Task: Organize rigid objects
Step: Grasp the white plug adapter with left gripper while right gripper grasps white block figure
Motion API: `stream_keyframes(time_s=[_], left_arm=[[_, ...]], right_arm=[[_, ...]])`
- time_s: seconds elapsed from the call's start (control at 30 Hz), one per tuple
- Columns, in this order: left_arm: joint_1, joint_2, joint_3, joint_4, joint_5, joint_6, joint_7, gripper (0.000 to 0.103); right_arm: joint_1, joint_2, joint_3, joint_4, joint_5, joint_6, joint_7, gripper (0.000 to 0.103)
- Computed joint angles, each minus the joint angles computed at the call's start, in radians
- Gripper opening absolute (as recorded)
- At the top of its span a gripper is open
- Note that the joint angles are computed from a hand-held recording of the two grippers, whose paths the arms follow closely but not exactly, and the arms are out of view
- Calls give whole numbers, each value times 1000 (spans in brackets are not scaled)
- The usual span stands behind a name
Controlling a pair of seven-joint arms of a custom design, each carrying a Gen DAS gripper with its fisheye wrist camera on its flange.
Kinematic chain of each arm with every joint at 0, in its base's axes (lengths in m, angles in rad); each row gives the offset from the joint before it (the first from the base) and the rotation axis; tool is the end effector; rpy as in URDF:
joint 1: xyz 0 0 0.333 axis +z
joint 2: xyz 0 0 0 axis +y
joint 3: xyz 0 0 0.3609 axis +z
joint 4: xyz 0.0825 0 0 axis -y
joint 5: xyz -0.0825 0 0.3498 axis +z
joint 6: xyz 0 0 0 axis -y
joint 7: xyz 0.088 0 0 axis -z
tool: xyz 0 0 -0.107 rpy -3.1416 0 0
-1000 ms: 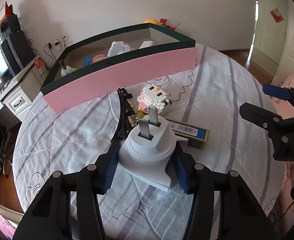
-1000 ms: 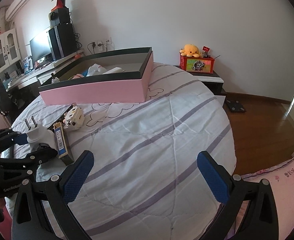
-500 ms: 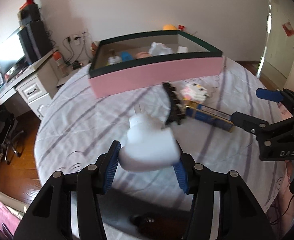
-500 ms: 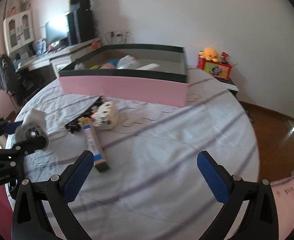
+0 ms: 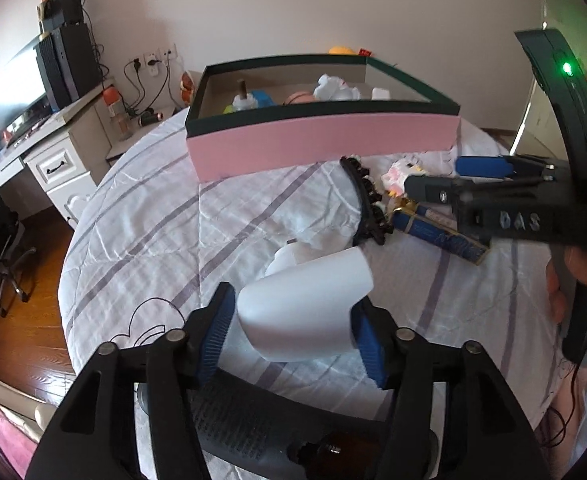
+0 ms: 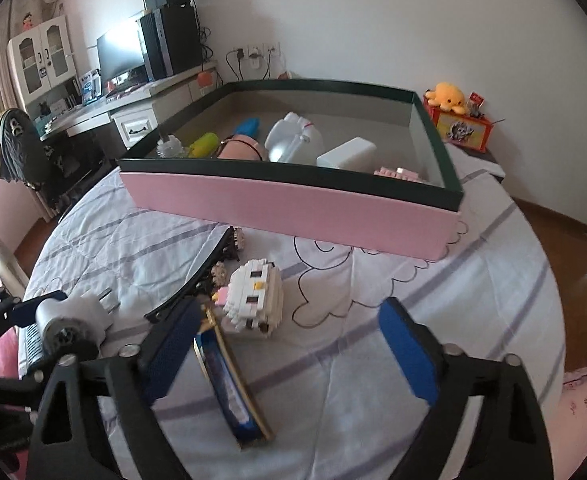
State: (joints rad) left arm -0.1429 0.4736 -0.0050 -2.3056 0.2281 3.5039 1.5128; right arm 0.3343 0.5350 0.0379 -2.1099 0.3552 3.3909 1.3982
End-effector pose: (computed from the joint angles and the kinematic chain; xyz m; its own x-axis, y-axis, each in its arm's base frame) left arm 0.5629 -0.1111 0.2959 -0.3118 -0.9493 -0.0399 -0.7066 0.2597 -0.6582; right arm 0.5975 0.1885 0.3105 0.1797 -0.9812 -0.0707 -0.7412 -0.0879 -0.6655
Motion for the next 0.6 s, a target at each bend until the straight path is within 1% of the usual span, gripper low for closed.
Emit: stream_keyframes(time_s=[0.03, 0.07, 0.1, 0.17, 0.2, 0.23, 0.27, 0.3, 0.33, 0.37, 0.4, 0.43, 0.47, 0.5, 0.53, 0.6], left_arm=[[19, 4, -17, 5, 13, -4, -6, 66], [29, 7, -24, 8, 20, -8, -10, 69], [34, 10, -27, 11, 24, -11, -14, 70], [55, 15, -44, 18, 42, -15, -23, 70], [56, 17, -45, 23, 46, -19, -26, 70], [58, 21, -46, 28, 51, -20, -28, 70], [64, 24, -52, 33, 59, -26, -31, 70], [69, 27, -56, 37, 66, -32, -35, 69], [69, 29, -57, 38, 70, -32, -38, 66], [91, 33, -79, 42, 91, -35, -42, 58], [106, 36, -95, 45, 112, -40, -43, 55], [101, 37, -91, 46, 118, -39, -42, 51], [71, 37, -64, 44, 109, -26, -33, 47], [54, 39, -48, 42, 102, -12, -26, 47], [69, 40, -62, 44, 110, -14, -31, 47], [100, 42, -87, 46, 126, -10, -46, 47]], right_arm=[[-20, 6, 17, 13, -9, -15, -1, 68], [-55, 12, 51, 22, -23, -21, 0, 65], [-70, 17, 65, 30, -32, -37, -2, 60], [-89, 27, 80, 52, -49, -74, -11, 55], [-113, 33, 106, 59, -60, -81, -19, 47], [-153, 38, 147, 64, -74, -89, -31, 35], [-190, 44, 185, 65, -85, -88, -41, 35], [-205, 44, 200, 60, -89, -81, -47, 35], [-211, 42, 206, 54, -93, -78, -51, 35], [-220, 38, 213, 43, -96, -64, -55, 35], [-219, 34, 209, 34, -95, -56, -54, 35], [-219, 29, 205, 26, -96, -54, -53, 35], [-228, 25, 209, 16, -96, -42, -50, 35], [-222, 17, 197, 1, -92, -28, -43, 35], [-219, 9, 189, -12, -89, -17, -37, 35], [-240, -2, 199, -43, -95, 20, -19, 35]])
